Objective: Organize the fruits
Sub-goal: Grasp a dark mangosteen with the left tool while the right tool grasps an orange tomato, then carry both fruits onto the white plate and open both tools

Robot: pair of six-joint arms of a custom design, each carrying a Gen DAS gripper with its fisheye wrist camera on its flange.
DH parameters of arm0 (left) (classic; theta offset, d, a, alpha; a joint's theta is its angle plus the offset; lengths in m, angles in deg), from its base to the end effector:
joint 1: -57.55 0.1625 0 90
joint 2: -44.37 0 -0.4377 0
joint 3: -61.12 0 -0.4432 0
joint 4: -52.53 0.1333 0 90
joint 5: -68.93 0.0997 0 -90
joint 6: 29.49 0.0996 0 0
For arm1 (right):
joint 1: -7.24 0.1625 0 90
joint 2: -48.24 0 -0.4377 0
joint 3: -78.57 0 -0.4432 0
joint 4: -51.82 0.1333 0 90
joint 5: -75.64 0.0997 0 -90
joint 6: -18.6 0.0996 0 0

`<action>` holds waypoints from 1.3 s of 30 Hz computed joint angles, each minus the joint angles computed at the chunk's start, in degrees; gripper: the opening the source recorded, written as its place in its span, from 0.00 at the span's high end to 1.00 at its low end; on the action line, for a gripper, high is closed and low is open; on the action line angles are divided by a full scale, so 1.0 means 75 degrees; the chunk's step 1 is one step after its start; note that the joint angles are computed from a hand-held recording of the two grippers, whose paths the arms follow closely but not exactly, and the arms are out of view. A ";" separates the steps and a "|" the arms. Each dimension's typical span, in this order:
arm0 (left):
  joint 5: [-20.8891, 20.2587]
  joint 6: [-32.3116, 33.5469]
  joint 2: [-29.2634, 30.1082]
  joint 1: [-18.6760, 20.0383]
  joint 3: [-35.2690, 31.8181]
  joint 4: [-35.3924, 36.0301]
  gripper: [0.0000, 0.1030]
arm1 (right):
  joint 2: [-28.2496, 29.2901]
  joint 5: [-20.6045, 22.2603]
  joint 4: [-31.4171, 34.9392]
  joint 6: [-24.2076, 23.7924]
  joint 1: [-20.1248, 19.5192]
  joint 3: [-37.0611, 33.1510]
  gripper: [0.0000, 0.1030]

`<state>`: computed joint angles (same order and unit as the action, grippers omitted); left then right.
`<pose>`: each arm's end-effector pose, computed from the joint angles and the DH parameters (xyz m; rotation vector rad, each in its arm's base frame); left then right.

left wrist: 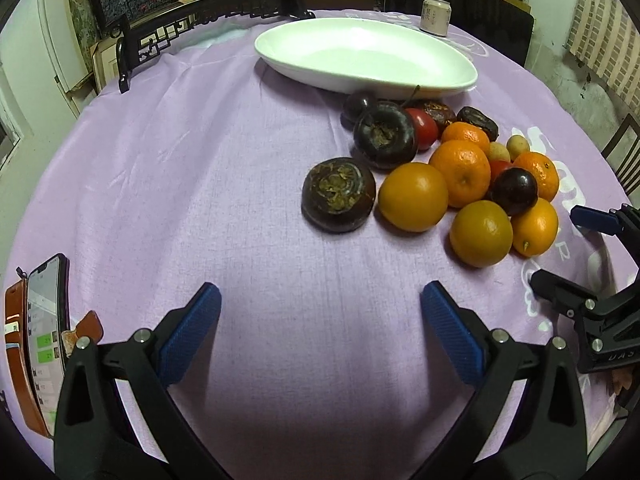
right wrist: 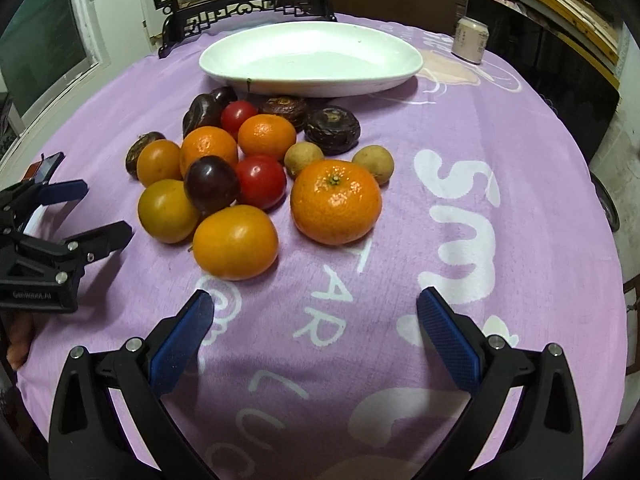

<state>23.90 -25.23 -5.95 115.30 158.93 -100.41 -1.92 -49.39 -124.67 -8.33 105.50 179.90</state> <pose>-0.1980 -0.6955 0.1313 0.6201 2.3077 -0.5528 0.1740 -0.6687 0.1444 0.4908 -2.3378 0.6250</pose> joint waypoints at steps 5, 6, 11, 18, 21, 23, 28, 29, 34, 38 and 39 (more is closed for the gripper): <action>-0.0176 0.0510 -0.0031 -0.0019 0.0006 -0.0231 0.02 | -0.0288 0.1020 0.0063 -0.0030 -0.0103 0.0271 0.01; -0.0223 0.0680 -0.0038 -0.0026 0.0033 -0.0376 0.02 | -0.0303 0.1129 0.0005 -0.0060 -0.0098 0.0299 0.02; -0.0297 0.1624 0.0064 -0.0074 -0.0012 -0.0903 0.08 | -0.0250 0.1319 0.0271 0.0034 -0.0086 0.0143 0.27; -0.0874 0.1597 0.0383 0.0208 -0.0885 0.0185 0.29 | -0.0211 0.1709 0.0640 0.0117 -0.0157 -0.0119 0.38; -0.1052 0.1828 0.0502 0.0278 -0.1099 0.0317 0.30 | -0.0204 0.1758 0.0668 0.0037 -0.0175 -0.0141 0.39; -0.1174 0.2107 0.0562 0.0316 -0.1181 0.0233 0.30 | -0.0214 0.1787 0.0671 -0.0003 -0.0181 -0.0130 0.41; -0.1488 0.2107 0.0547 0.0395 -0.1268 0.0279 0.47 | -0.0289 0.2032 0.0806 -0.0068 -0.0236 -0.0087 0.53; -0.1503 0.2073 0.0548 0.0404 -0.1275 0.0262 0.48 | -0.0294 0.2046 0.0823 -0.0085 -0.0234 -0.0082 0.55; -0.1603 0.1752 0.0415 0.0430 -0.1153 0.0193 0.61 | -0.0316 0.2079 0.0818 -0.0049 -0.0246 -0.0068 0.58; -0.1479 0.1689 0.0191 0.0335 -0.0802 -0.0291 0.61 | -0.0410 0.2175 0.0621 -0.0018 -0.0272 0.0052 0.60; -0.1517 0.1686 0.0121 0.0318 -0.0721 -0.0403 0.61 | -0.0457 0.2227 0.0509 -0.0039 -0.0275 0.0121 0.60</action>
<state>12.51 -12.58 -5.05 117.68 153.52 -103.43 -5.34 -32.69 -120.85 -8.62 103.44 180.81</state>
